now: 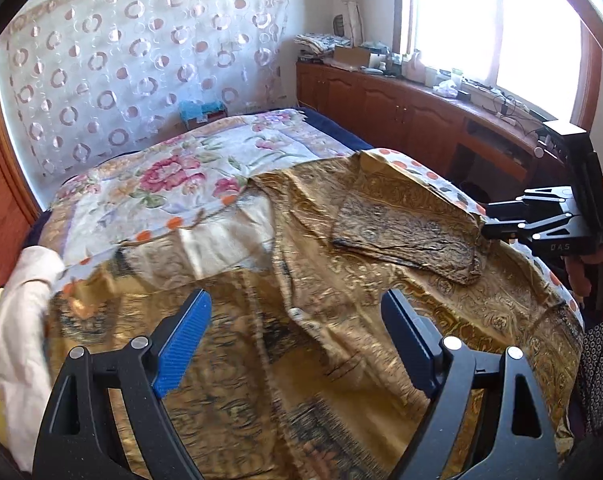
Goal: Fold small clothes
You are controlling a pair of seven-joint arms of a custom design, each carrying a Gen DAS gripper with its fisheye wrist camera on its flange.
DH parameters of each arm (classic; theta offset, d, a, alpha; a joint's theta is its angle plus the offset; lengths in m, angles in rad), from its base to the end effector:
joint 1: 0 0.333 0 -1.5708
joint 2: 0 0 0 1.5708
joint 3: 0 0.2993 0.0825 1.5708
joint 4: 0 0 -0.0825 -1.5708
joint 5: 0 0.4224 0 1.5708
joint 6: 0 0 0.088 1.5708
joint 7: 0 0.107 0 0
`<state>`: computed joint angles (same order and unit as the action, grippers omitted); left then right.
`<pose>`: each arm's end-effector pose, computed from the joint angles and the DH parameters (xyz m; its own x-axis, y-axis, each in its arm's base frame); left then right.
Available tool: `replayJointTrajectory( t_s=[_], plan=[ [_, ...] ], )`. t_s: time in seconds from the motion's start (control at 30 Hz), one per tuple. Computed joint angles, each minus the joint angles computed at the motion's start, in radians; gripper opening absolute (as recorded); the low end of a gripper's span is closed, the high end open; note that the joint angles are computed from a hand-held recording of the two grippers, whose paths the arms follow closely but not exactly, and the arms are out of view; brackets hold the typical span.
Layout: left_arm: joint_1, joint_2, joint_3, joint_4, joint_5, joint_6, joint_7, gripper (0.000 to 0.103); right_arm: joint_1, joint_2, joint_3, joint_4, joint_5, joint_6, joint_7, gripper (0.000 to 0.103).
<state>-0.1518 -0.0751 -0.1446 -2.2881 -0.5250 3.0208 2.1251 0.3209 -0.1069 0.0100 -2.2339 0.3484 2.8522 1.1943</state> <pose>0.5651 -0.1344 0.4323 -0.3545 -0.9350 0.0064 -0.6369 0.2364 -0.7339 0.5616 0.1736 0.4620 0.4142 -0.9092 -0.0427 -0.6805 -0.2782 -0.6779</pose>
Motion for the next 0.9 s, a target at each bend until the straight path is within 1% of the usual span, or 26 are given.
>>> replayJointTrajectory(
  t_s=[0.03,0.1,0.2,0.27,0.3,0.4,0.43,0.5,0.57,0.67,0.73,0.83,0.87,0.9],
  plan=[
    [0.003,-0.012,0.01,-0.008,-0.016,-0.004,0.016,0.087,0.001,0.0,0.001,-0.001,0.0,0.009,-0.003,0.049],
    [0.025,-0.038,0.025,-0.031,-0.004,-0.01,0.003,0.087,0.001,0.006,0.004,0.002,-0.011,0.025,0.002,0.049],
    [0.073,-0.063,0.046,-0.058,0.038,-0.018,-0.05,0.087,0.006,0.025,0.008,0.023,-0.006,0.04,-0.009,0.05],
    [0.12,-0.072,0.059,-0.07,0.083,-0.021,-0.104,0.087,0.004,0.044,0.014,0.041,-0.016,0.05,-0.009,0.05],
    [0.135,-0.068,0.062,-0.07,0.101,-0.018,-0.124,0.085,0.001,0.057,0.018,0.053,-0.022,0.053,-0.01,0.05],
    [0.225,-0.046,0.045,-0.06,0.258,-0.029,-0.27,0.077,-0.013,0.111,0.032,0.11,-0.037,0.049,-0.008,0.05],
    [0.236,-0.034,0.048,-0.051,0.284,-0.035,-0.295,0.073,-0.021,0.133,0.038,0.132,-0.044,0.047,-0.008,0.05],
    [0.248,-0.002,0.061,-0.022,0.311,-0.064,-0.323,0.068,-0.033,0.179,0.046,0.181,-0.122,0.048,0.048,0.05],
    [0.246,0.028,0.076,0.008,0.293,-0.102,-0.311,0.066,-0.047,0.222,0.056,0.23,-0.182,0.044,0.086,0.05],
    [0.239,0.067,0.08,0.048,0.258,-0.142,-0.276,0.063,-0.076,0.281,0.08,0.304,-0.2,0.022,0.096,0.05],
    [0.238,0.08,0.08,0.065,0.26,-0.163,-0.265,0.063,-0.091,0.312,0.093,0.342,-0.211,0.007,0.099,0.051],
    [0.235,0.119,0.083,0.107,0.343,-0.186,-0.327,0.063,-0.101,0.364,0.099,0.407,-0.247,-0.02,0.123,0.051],
    [0.232,0.14,0.087,0.128,0.386,-0.198,-0.365,0.063,-0.107,0.38,0.104,0.426,-0.249,-0.031,0.125,0.051],
    [0.231,0.147,0.088,0.14,0.397,-0.21,-0.376,0.063,-0.113,0.398,0.109,0.449,-0.248,-0.045,0.126,0.051]
  ],
)
